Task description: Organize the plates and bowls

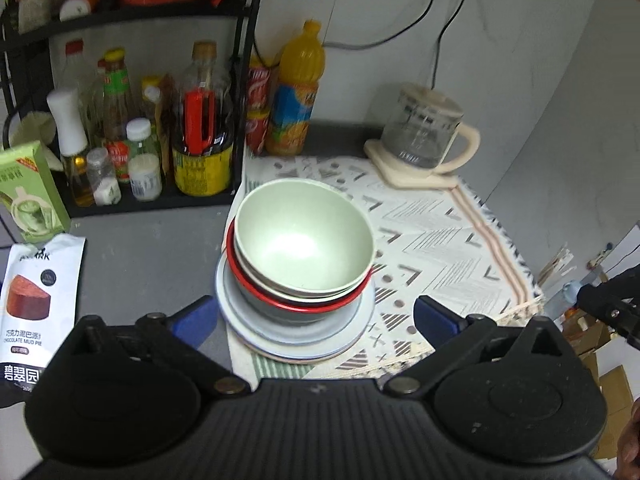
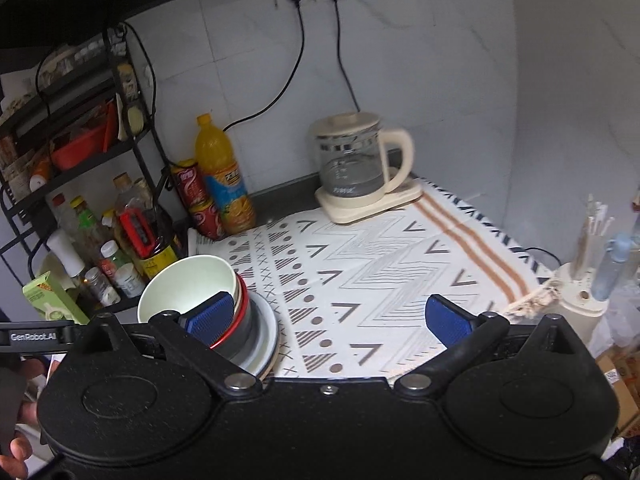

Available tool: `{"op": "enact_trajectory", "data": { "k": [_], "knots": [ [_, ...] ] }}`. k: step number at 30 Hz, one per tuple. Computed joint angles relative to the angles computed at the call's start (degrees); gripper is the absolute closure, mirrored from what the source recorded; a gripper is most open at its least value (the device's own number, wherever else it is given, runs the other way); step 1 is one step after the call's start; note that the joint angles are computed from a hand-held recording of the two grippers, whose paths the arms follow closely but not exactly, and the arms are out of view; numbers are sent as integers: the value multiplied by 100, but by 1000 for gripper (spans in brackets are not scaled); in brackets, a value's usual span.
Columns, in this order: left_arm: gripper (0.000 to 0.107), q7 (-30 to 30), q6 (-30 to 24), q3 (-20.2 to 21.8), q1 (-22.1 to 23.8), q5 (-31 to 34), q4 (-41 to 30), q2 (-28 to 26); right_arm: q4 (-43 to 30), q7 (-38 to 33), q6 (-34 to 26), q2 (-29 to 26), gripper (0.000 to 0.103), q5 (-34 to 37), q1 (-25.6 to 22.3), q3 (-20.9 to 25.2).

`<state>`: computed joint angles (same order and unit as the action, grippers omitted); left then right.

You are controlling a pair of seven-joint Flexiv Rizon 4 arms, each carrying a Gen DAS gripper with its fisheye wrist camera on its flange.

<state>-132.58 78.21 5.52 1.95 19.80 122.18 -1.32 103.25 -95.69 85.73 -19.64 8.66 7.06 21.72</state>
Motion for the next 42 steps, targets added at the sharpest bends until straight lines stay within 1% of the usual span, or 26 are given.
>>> {"op": "enact_trajectory", "data": {
  "k": [3,5,8,12,15,17,20,22,24,28,33,36,40,42],
  "knots": [
    [4,-75,122,-27,-29,-8,165,174,186,-29,46,172,0,98,-66,25],
    [4,-247,118,-73,-5,141,219,297,376,51,162,293,0,50,24,-111],
    [4,-283,124,-157,61,224,334,471,676,227,362,460,0,-56,127,-270],
    [4,-226,143,-285,156,278,481,661,775,92,320,568,0,211,-164,41],
    [4,-360,127,-426,276,521,567,834,897,50,321,678,0,326,-163,38],
    [4,-295,127,-485,317,561,630,920,947,-29,280,750,0,439,-187,69],
    [4,-306,117,-621,432,773,676,1045,948,-370,245,848,0,797,-298,212],
    [4,-388,118,-720,518,939,693,1105,987,-479,300,908,0,893,-227,143],
    [4,-324,140,-751,532,962,719,1123,1004,-612,250,965,0,995,-208,114],
    [4,-188,214,-783,525,923,790,1188,867,-1355,-71,1078,0,1665,-343,258],
    [4,-216,261,-881,590,888,909,1300,1020,-1577,-76,1255,0,1805,2,-69],
    [4,-417,107,-1056,710,1039,932,1403,1047,-1681,-159,1320,0,1946,168,-222],
    [4,-523,53,-1115,711,1091,1030,1531,1033,-1947,-447,1414,1,2302,280,-339],
    [4,-601,-59,-1171,737,1106,1079,1628,1044,-2087,-626,1472,1,2456,340,-405]
  ]
}}
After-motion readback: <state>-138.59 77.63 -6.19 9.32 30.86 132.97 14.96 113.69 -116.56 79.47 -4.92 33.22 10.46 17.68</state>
